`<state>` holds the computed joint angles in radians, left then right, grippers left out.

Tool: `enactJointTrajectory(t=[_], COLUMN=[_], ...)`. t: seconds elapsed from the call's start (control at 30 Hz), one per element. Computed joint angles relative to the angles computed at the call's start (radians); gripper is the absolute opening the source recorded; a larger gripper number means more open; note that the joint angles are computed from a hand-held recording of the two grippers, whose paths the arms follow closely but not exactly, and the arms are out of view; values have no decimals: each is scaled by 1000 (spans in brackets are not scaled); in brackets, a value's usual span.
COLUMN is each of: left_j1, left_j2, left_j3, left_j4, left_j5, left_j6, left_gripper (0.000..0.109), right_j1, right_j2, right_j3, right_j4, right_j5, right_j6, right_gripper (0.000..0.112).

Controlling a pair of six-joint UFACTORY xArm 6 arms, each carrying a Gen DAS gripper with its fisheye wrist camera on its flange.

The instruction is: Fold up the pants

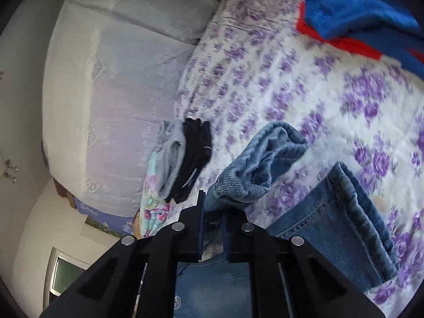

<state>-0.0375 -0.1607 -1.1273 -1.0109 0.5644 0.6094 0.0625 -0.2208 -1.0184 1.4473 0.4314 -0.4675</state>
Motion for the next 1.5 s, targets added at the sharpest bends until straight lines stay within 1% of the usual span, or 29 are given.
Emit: enactJointTrajectory(t=[0.07,0.13,0.2,0.23,0.27,0.3,0.37,0.43,0.47,0.5,0.53,0.57,0.6,0.63,0.67,0.7,0.73,0.77,0.8,0.83,0.9,0.97,1.0,1.13,1.23,1.3,1.33,1.4,1.5], left_j1=[4,21,33,40,41,41,45,18,-1,-15,-14,-5,5,31,61,99,143,167,169,157,130,117,113,83,79,69,67,74,79], left_j2=[-34,-70,-100,-111,-122,-135,-180,-242,-272,-296,-328,-358,-377,-399,-408,-410,-400,-384,-377,-361,-347,-321,-309,-237,-190,-187,-194,-209,-198], left_j3=[40,100,162,195,221,247,306,368,395,416,438,457,471,482,486,487,487,489,496,497,497,472,457,373,336,338,349,374,365], left_j4=[-15,-66,-84,-68,-33,2,2,44,91,124,115,71,37,-35,-111,-199,-281,-324,-338,-346,-377,-441,-452,-416,-387,-307,-291,-283,-303], left_j5=[1,29,44,53,50,41,45,-5,-37,-68,-76,-75,-75,-52,-9,59,150,212,232,234,214,226,228,182,174,145,140,139,130], left_j6=[78,176,229,230,201,163,141,84,30,-17,-51,-61,-65,-55,-36,-9,8,-8,-29,-57,-62,-29,-27,-79,-123,-197,-210,-222,-217], left_gripper=[21,22,26,31,38,41,43,44,48,55,73,82,83,83,83,83,83,83,82,82,77,69,62,52,51,51,51,51,51], right_j1=[-28,-76,-115,-120,-129,-135,-136,-124,-121,-118,-119,-121,-123,-126,-132,-139,-142,-145,-143,-142,-139,-136,-135,-123,-118,-120,-120,-122,-123], right_j2=[-73,-131,-167,-174,-184,-184,-182,-166,-157,-156,-153,-154,-157,-161,-163,-177,-176,-176,-175,-175,-177,-177,-178,-176,-169,-174,-176,-172,-162], right_j3=[72,162,253,281,309,321,335,326,319,318,315,317,321,325,332,350,356,359,361,364,365,363,362,356,355,361,362,359,352], right_j4=[-76,-143,-144,-123,-86,-54,0,8,11,17,31,38,44,51,65,75,88,98,107,115,113,98,91,84,108,114,111,98,94], right_j5=[27,79,104,101,97,101,101,84,79,78,82,87,90,96,107,120,129,133,134,136,136,136,135,121,118,122,124,125,126], right_j6=[28,87,111,107,94,75,42,33,28,23,13,8,5,2,-5,-6,-11,-18,-25,-32,-31,-20,-14,-10,-21,-23,-22,-15,-15], right_gripper=[10,10,10,10,10,10,10,10,10,10,10,10,11,11,11,11,12,12,12,12,13,13,13,13,13,13,13,13,13])
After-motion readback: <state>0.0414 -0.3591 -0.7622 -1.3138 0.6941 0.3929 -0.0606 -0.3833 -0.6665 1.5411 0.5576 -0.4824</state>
